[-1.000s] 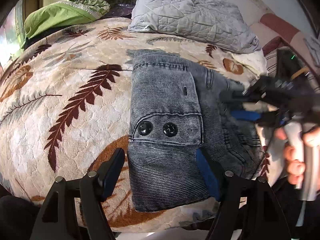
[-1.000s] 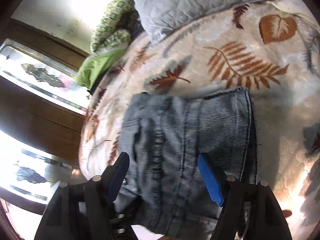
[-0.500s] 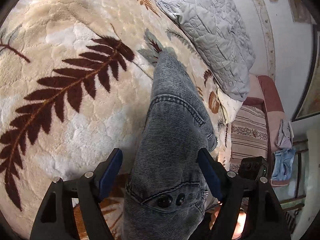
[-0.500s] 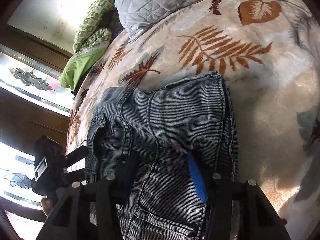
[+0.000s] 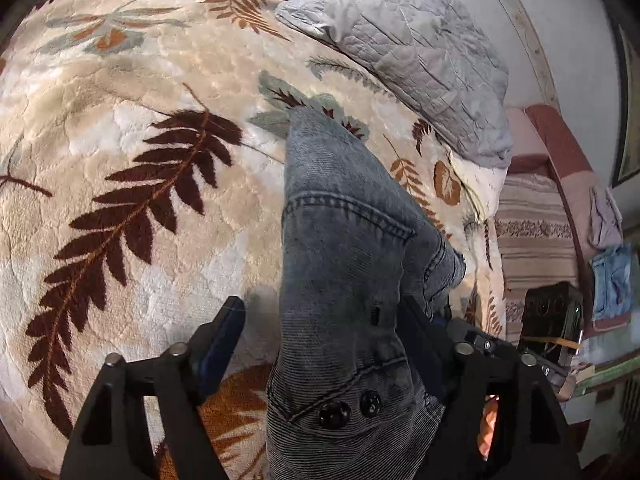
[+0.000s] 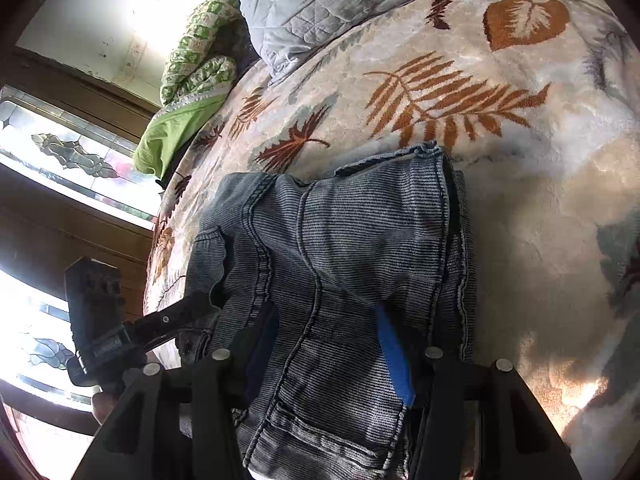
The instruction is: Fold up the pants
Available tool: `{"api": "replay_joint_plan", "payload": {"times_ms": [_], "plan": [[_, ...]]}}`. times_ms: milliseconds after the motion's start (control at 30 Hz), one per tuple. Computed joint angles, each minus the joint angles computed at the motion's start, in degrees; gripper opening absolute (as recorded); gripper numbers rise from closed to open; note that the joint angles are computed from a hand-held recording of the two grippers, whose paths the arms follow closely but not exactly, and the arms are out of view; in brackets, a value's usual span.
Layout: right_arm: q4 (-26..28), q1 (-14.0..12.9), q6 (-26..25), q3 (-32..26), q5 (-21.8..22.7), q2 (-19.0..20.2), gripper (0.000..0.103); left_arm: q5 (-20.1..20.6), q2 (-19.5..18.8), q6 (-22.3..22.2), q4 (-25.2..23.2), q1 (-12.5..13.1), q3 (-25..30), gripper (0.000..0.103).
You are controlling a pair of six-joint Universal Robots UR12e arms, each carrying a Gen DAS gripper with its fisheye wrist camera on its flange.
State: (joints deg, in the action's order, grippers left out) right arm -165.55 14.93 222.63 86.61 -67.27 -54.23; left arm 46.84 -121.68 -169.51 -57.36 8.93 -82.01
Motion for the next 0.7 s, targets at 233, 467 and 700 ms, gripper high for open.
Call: {"api": "replay_joint_plan", "payload": {"times_ms": [233,467,700], "plan": [[-5.76,-1.29,-0.79,-2.23,5.01,-0.03,0.067,-7.07,-5.36,-2.05,-8.56,0.29,7.8,0.083],[3.8,-1.52,-0.74,-5.8,2.97,3.38,0.065,4.87,-3.51,3.78,3.29,-2.65,4.65,0.034],[5.83,1.1,-4.48,-3.29,-3.95,-0.67,0.067,6.56,0.82,2.81,7.79,-1.23,-0.29,0.075]]}}
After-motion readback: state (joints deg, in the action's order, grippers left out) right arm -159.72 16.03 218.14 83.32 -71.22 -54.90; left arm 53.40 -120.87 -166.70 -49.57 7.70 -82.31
